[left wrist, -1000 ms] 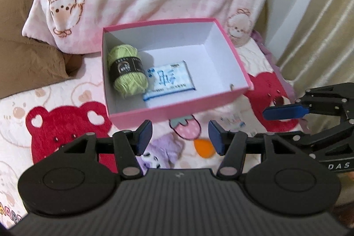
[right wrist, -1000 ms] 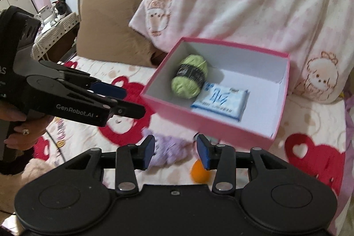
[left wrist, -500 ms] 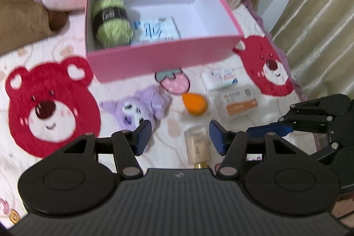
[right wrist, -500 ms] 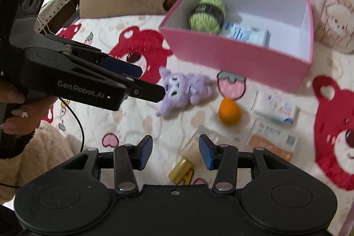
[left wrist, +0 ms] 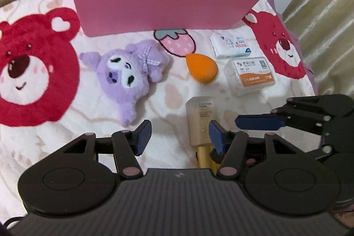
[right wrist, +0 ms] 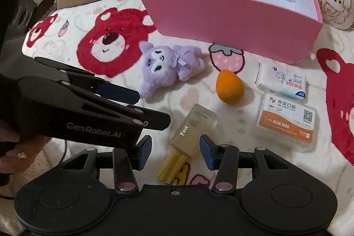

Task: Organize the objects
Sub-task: 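Move the right tool to the gold-capped foundation bottle and grasp it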

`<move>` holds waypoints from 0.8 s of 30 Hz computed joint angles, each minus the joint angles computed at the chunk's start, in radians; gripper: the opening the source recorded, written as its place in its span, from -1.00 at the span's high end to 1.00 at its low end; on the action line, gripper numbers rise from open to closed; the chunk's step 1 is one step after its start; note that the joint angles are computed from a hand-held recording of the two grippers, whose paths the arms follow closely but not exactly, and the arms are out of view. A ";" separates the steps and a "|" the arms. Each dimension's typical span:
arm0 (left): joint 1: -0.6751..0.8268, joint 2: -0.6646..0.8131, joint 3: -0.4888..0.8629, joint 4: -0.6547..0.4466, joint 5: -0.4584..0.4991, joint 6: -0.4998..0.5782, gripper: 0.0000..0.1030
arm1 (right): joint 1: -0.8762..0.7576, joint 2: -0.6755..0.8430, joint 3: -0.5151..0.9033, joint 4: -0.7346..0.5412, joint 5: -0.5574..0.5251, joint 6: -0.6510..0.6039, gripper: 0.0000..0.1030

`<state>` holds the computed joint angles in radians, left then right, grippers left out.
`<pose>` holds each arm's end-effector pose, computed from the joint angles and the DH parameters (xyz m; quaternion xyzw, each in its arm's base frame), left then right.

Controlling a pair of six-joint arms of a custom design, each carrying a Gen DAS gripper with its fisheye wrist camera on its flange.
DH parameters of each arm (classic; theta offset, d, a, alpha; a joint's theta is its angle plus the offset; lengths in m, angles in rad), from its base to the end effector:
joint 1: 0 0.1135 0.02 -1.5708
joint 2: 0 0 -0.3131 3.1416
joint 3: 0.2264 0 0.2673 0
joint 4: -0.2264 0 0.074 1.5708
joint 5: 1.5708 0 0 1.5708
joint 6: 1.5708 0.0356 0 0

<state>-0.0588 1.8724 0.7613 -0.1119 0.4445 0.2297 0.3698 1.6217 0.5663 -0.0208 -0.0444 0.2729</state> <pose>0.3171 -0.0340 0.1059 0.1758 0.9452 -0.2019 0.1867 0.2498 0.0985 0.1327 -0.0524 0.9679 0.0977 0.2254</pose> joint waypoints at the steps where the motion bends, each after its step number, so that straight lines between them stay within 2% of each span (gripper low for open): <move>1: -0.002 0.008 -0.005 0.016 0.003 -0.004 -0.06 | 0.012 0.014 -0.007 0.023 0.033 0.010 -0.08; 4: -0.015 0.039 -0.027 0.094 0.006 -0.044 -0.06 | 0.021 0.053 -0.017 0.073 0.046 0.025 -0.09; 6: -0.019 0.065 -0.024 0.113 0.014 -0.060 -0.05 | 0.027 0.083 -0.026 0.115 0.026 0.031 -0.10; 8: -0.023 0.090 -0.024 0.136 0.025 -0.066 -0.03 | 0.051 0.117 -0.035 0.163 0.055 0.038 -0.16; 12: -0.026 0.130 -0.019 0.161 0.057 -0.079 0.10 | 0.079 0.172 -0.052 0.244 0.128 0.042 -0.19; 15: -0.018 0.156 -0.003 0.146 0.117 -0.092 0.24 | 0.069 0.201 -0.055 0.265 0.135 0.059 -0.18; 17: -0.015 0.170 0.007 0.133 0.151 -0.093 0.30 | 0.066 0.208 -0.065 0.286 0.136 0.052 -0.13; 19: -0.016 0.183 0.016 0.117 0.173 -0.094 0.36 | 0.063 0.206 -0.077 0.303 0.119 0.049 0.04; 24: -0.027 0.180 0.000 0.136 0.182 -0.091 0.39 | 0.038 0.182 -0.085 0.275 0.091 0.085 0.13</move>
<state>-0.0859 2.0521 0.7614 0.0237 0.6261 0.1385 0.4081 1.8040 0.4811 0.2541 0.0466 0.3583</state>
